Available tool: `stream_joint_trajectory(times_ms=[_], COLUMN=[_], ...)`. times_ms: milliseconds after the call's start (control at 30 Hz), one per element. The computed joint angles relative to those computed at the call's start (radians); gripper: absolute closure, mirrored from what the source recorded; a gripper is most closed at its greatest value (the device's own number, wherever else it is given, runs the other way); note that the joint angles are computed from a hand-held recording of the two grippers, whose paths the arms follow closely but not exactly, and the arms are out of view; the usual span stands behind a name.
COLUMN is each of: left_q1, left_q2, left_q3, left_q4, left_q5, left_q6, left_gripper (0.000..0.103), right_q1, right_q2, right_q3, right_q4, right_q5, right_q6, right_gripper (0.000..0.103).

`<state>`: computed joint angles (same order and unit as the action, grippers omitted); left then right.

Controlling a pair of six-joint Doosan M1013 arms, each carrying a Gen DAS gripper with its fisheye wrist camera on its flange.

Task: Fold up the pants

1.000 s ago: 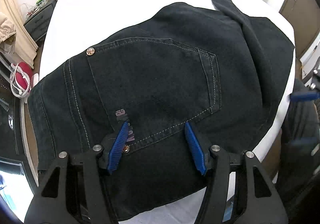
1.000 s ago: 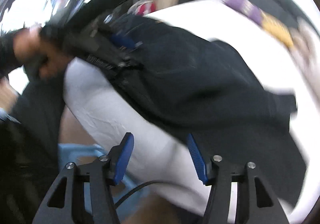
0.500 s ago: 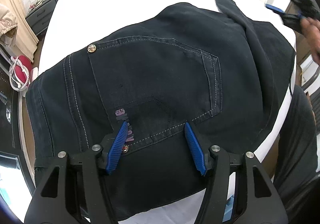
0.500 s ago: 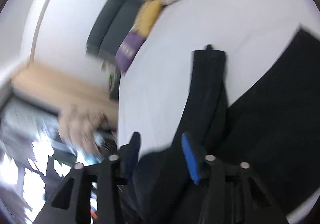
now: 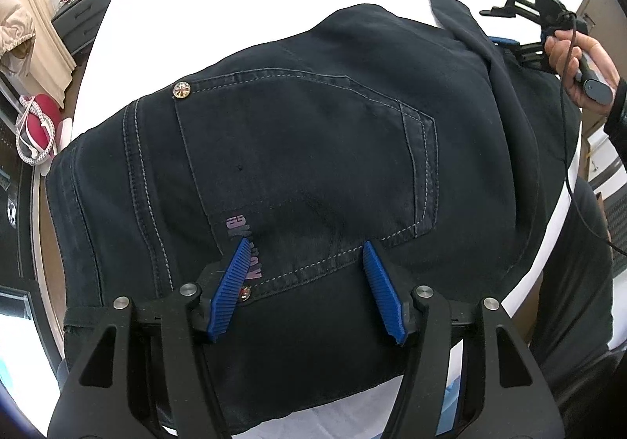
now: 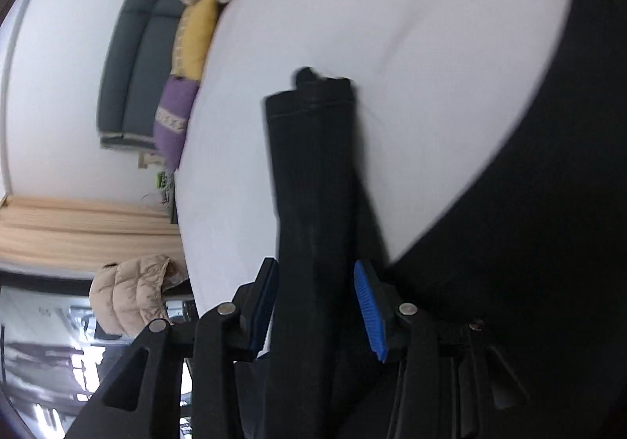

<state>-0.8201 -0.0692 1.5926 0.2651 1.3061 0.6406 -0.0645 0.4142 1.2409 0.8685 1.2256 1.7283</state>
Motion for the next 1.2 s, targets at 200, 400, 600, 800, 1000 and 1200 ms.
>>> stream_joint_trajectory(times_ms=[200, 400, 600, 800, 1000, 1200], left_q1=[0.0, 0.001, 0.001, 0.003, 0.006, 0.004], left_q2=[0.0, 0.001, 0.005, 0.012, 0.007, 0.009], left_q3=[0.001, 0.0, -0.006, -0.014, -0.009, -0.013], left_q4=[0.0, -0.001, -0.006, -0.01, -0.009, 0.0], left_q5=[-0.004, -0.002, 0.005, 0.014, 0.001, 0.008], left_q6=[-0.001, 0.0, 0.003, 0.005, -0.004, -0.02], left_gripper=[0.044, 0.044, 0.044, 0.044, 0.042, 0.041], right_q1=[-0.003, -0.005, 0.002, -0.024, -0.148, -0.276], right_q2=[0.02, 0.039, 0.066, 0.011, -0.144, -0.27], right_q3=[0.007, 0.01, 0.002, 0.03, 0.18, 0.392], right_q4=[0.05, 0.151, 0.164, 0.13, 0.2, 0.182], right_q5=[0.011, -0.047, -0.102, -0.165, -0.285, -0.39], right_q6=[-0.014, -0.041, -0.04, -0.119, -0.211, -0.123], right_gripper=[0.058, 0.064, 0.093, 0.098, 0.098, 0.099])
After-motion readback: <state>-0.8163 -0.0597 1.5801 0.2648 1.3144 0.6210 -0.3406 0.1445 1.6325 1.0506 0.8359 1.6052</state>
